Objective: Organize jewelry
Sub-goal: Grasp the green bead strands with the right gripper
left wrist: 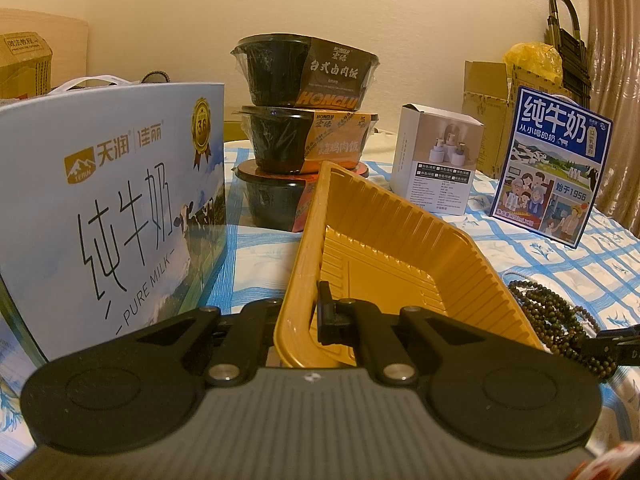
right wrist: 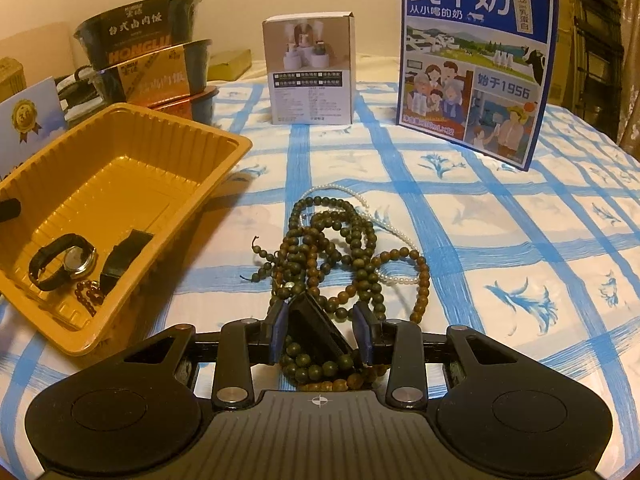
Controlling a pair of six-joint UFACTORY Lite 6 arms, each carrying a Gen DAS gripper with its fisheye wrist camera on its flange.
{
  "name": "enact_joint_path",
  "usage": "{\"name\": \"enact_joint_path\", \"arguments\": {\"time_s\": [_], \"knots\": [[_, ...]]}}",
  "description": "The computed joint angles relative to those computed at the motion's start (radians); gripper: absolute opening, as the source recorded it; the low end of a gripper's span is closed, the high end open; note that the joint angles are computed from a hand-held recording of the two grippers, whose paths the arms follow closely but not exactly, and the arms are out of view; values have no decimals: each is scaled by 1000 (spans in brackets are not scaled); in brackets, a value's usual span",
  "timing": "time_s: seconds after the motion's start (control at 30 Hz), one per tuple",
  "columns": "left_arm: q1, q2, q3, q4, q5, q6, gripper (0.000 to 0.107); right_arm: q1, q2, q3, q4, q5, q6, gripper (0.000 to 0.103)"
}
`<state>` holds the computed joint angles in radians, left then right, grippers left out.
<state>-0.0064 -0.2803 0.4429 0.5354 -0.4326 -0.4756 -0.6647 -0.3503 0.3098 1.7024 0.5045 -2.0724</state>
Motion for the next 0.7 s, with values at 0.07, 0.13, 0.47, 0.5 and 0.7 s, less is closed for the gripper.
{"name": "enact_joint_path", "arguments": {"time_s": [0.07,0.13,0.47,0.5,0.7], "knots": [[1,0,0,2,0,-1,5,2,5,1,7,-1,-10,37],[1,0,0,2,0,-1,5,4,11,2,12,-2,-16,37],[-2,-4,2,8,4,-10,5,7,35,2,5,-11,-47,37],[-2,-4,2,8,5,-11,5,16,27,-2,4,-20,-53,37],[-4,-8,1,5,7,-9,5,131,27,-12,158,-126,-242,36]]}}
